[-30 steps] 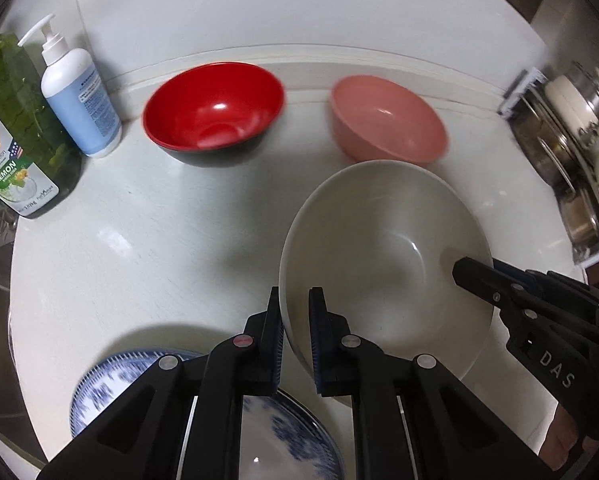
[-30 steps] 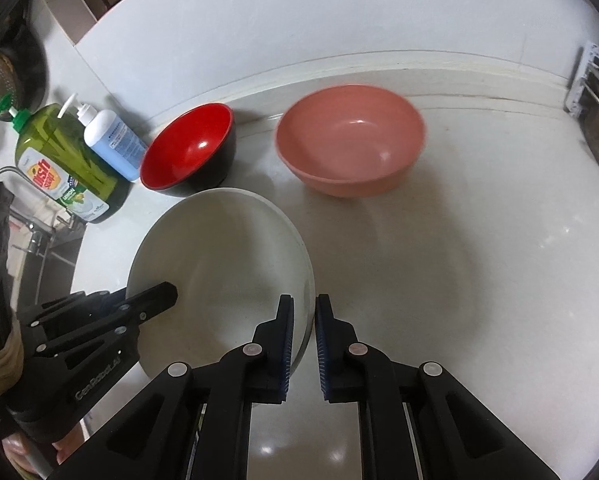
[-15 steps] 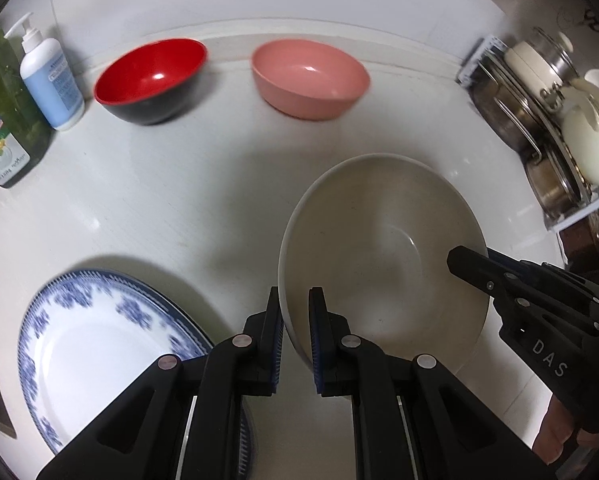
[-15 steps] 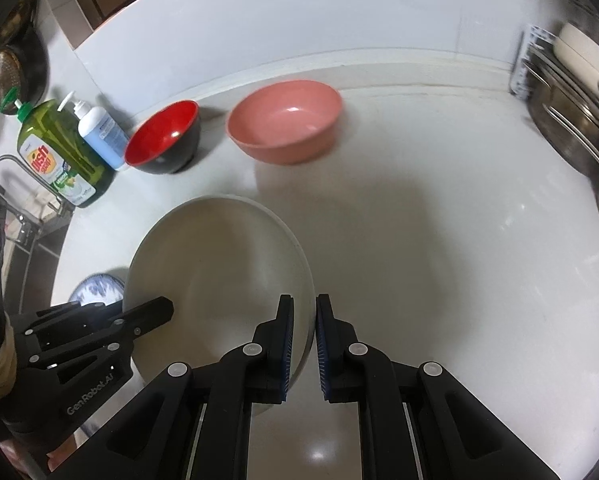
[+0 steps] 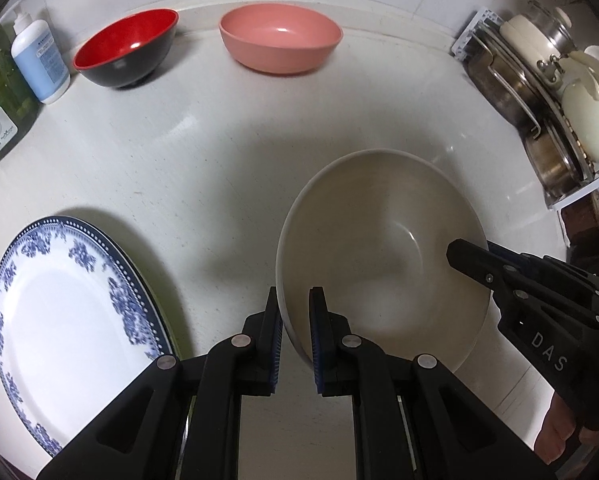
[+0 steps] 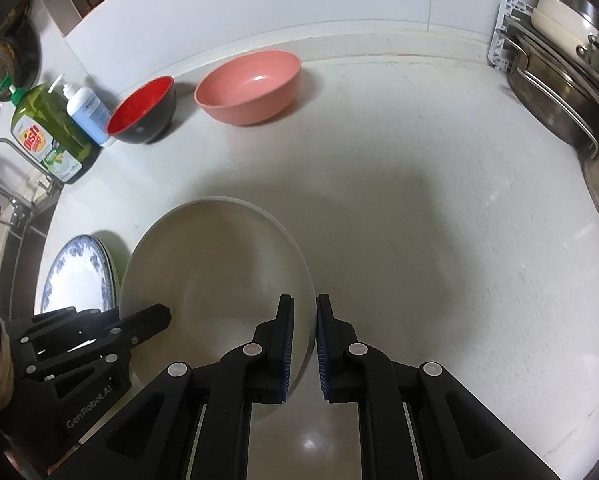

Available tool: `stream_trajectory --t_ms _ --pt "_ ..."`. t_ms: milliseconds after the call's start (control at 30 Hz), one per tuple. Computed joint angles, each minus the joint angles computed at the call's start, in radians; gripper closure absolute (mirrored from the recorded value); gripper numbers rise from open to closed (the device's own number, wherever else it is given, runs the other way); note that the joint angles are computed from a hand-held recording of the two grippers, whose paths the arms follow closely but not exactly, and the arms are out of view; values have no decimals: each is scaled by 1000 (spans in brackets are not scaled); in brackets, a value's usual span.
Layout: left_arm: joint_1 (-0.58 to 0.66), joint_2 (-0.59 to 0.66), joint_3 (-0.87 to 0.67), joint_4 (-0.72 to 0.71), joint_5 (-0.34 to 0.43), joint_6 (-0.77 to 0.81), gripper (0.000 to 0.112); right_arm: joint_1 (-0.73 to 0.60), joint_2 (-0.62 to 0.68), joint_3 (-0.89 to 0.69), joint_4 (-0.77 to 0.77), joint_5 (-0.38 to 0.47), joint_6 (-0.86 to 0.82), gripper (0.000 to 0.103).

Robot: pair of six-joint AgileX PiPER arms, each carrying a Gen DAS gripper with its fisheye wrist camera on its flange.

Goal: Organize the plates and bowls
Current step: 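Carry the beige bowl with both tools beside the plate stack and lower it, then open both tools to release the beige bowl and pull back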

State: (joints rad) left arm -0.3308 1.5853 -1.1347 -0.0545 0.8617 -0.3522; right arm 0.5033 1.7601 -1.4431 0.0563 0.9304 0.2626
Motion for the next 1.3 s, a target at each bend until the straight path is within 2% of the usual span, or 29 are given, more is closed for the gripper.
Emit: stream_trajectory --t_ms 267,800,867,933,1000,1067,1133,1167,1300 --pt "-50 38 -28 28 16 -55 99 -23 -15 43 19 -2 -32 91" --pt "-52 64 -37 -10 7 -48 92 -51 -4 61 50 6 -65 90" --pt "-50 60 -32 -10 0 -46 89 -51 -7 67 52 0 -69 90" --pt "-47 41 -14 -6 -19 -46 78 -54 -11 73 56 -5 -72 90" --pt "-55 21 -2 38 -33 -68 67 -56 -14 76 61 -5 -72 90" --pt "-70 5 3 107 -40 -117 63 -59 -16 77 66 -4 -72 88" --pt "-70 -14 7 135 -45 -132 53 -57 -19 76 56 -5 -60 72" --pt "-67 -22 9 142 -47 -134 52 -52 -24 76 41 -7 -45 68" --pt "-55 -54 6 191 -41 -148 43 -44 -44 72 16 -11 -16 68"
